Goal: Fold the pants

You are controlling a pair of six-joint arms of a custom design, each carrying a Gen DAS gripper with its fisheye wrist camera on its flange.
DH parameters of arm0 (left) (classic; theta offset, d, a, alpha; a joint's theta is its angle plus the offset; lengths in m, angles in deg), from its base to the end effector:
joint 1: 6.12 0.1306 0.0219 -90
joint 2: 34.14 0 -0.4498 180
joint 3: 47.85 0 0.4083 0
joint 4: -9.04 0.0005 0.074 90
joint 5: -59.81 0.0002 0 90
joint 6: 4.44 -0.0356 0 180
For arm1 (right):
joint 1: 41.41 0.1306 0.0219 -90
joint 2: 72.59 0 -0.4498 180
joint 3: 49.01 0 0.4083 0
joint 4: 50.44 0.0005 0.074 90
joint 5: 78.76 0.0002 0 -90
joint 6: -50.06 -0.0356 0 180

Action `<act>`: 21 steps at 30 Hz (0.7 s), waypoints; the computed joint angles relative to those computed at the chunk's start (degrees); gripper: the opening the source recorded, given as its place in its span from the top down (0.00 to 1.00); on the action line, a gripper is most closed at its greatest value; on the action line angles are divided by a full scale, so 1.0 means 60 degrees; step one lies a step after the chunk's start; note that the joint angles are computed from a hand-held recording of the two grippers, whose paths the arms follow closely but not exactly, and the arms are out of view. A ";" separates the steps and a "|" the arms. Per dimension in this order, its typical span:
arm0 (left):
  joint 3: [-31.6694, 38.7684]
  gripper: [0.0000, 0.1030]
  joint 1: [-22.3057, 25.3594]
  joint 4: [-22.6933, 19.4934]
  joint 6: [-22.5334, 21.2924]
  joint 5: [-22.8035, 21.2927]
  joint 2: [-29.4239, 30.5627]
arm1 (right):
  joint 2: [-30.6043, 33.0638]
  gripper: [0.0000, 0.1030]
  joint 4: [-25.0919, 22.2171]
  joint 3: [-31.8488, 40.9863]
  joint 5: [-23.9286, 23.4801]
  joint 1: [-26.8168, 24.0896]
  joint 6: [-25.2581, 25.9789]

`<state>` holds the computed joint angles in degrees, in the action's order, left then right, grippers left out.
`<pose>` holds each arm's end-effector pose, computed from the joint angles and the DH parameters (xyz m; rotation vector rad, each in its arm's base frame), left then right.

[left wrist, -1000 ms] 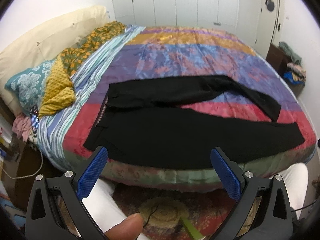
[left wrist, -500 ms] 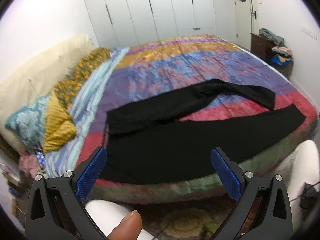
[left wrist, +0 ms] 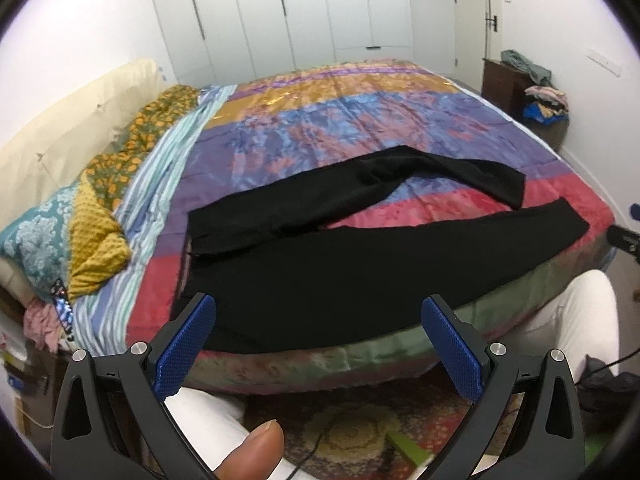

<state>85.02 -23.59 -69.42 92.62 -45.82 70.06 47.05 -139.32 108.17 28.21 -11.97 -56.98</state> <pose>0.5371 -0.1595 0.6797 0.0976 2.3995 0.1352 0.5587 0.3028 0.6858 -0.1349 2.4104 0.0032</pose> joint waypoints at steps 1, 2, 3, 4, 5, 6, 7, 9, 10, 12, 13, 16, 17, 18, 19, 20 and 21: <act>0.0019 0.01 -0.0014 -0.0044 0.0046 0.0127 0.0008 | -0.0037 0.00 0.0065 -0.0100 -0.0076 0.0020 -0.0044; 0.0038 0.01 -0.0008 -0.0091 0.0078 0.0249 0.0020 | -0.0063 0.00 0.0108 -0.0168 -0.0161 0.0025 -0.0098; 0.0055 0.01 -0.0019 -0.0139 0.0113 0.0356 0.0033 | -0.0094 0.00 0.0144 -0.0243 -0.0250 0.0032 -0.0163; 0.0054 0.01 -0.0030 -0.0160 0.0134 0.0415 0.0039 | -0.0105 0.00 0.0168 -0.0287 -0.0339 0.0037 -0.0222; 0.0053 0.01 -0.0060 -0.0199 0.0151 0.0498 0.0048 | -0.0119 0.00 0.0182 -0.0330 -0.0403 0.0059 -0.0269; 0.0060 0.01 -0.0084 -0.0218 0.0157 0.0538 0.0061 | -0.0104 0.00 0.0175 -0.0321 -0.0425 0.0071 -0.0277; 0.0081 0.01 -0.0117 -0.0257 0.0159 0.0581 0.0081 | -0.0091 0.00 0.0172 -0.0319 -0.0434 0.0097 -0.0276; 0.0064 0.01 -0.0167 -0.0290 0.0152 0.0653 0.0074 | -0.0083 0.00 0.0170 -0.0335 -0.0469 0.0141 -0.0234; 0.0040 0.01 -0.0193 -0.0294 0.0144 0.0679 0.0062 | -0.0073 0.00 0.0166 -0.0324 -0.0470 0.0156 -0.0222; 0.0049 0.01 -0.0221 -0.0324 0.0124 0.0690 0.0061 | -0.0039 0.00 0.0137 -0.0264 -0.0447 0.0197 -0.0203; 0.0051 0.01 -0.0227 -0.0339 0.0121 0.0697 0.0056 | -0.0036 0.00 0.0149 -0.0254 -0.0446 0.0214 -0.0183; 0.0081 0.01 -0.0227 -0.0373 0.0128 0.0709 0.0068 | -0.0001 0.00 0.0124 -0.0182 -0.0489 0.0227 -0.0172; 0.0090 0.01 -0.0229 -0.0389 0.0139 0.0719 0.0073 | 0.0018 0.00 0.0111 -0.0148 -0.0522 0.0231 -0.0164; 0.0093 0.01 -0.0234 -0.0402 0.0146 0.0728 0.0071 | 0.0067 0.00 0.0079 -0.0070 -0.0526 0.0234 -0.0146; 0.0092 0.01 -0.0239 -0.0408 0.0147 0.0736 0.0071 | 0.0077 0.00 0.0079 -0.0056 -0.0520 0.0249 -0.0143; 0.0096 0.01 -0.0254 -0.0421 0.0145 0.0747 0.0075 | 0.0100 0.00 0.0059 -0.0016 -0.0539 0.0259 -0.0125; 0.0106 0.01 -0.0263 -0.0432 0.0143 0.0751 0.0086 | 0.0123 0.00 0.0036 0.0026 -0.0558 0.0266 -0.0109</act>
<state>85.65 -25.17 -72.01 93.48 -41.32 70.58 47.79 -139.10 108.32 24.86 -10.38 -57.63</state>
